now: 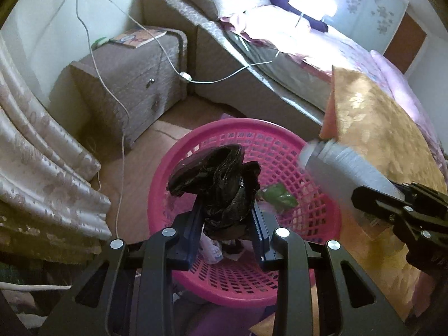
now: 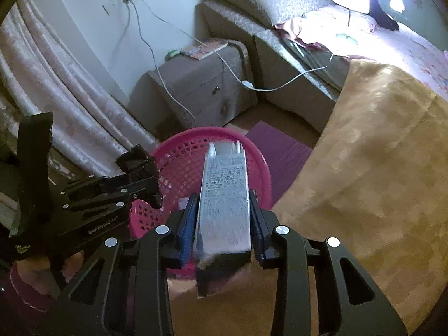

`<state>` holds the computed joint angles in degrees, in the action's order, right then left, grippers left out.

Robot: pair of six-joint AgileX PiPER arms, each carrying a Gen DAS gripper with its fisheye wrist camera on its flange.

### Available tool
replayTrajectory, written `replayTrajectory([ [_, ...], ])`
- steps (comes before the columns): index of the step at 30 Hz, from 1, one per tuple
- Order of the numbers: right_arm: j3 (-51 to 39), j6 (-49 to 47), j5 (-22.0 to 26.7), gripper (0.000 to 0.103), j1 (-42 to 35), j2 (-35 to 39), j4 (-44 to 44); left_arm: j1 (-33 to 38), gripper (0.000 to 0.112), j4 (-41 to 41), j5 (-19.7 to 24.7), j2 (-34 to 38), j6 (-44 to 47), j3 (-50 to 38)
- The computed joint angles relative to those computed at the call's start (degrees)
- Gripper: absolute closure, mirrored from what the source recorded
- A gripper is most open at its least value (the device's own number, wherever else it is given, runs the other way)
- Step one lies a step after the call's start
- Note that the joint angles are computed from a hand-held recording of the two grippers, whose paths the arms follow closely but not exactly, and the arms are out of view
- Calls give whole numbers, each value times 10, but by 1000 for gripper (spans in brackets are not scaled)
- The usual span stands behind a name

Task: Collect trash
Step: 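Carry the black item and white box over the pink wastebasket, then open both tools to drop the items into the wastebasket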

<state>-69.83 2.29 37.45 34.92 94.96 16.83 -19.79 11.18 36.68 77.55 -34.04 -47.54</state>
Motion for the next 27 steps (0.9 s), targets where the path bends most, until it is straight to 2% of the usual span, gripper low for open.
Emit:
replayTrajectory([
  [9,-49,-4,14,70,7,43,11,16,83,-13,-11,26,25,-3],
  [19,-47,7,12,69,-10,38,16,25,80,-32,-16,39,48,-10],
  [27,-20,23,5,67,-26,12,9,28,58,-47,-24,41,56,-11],
])
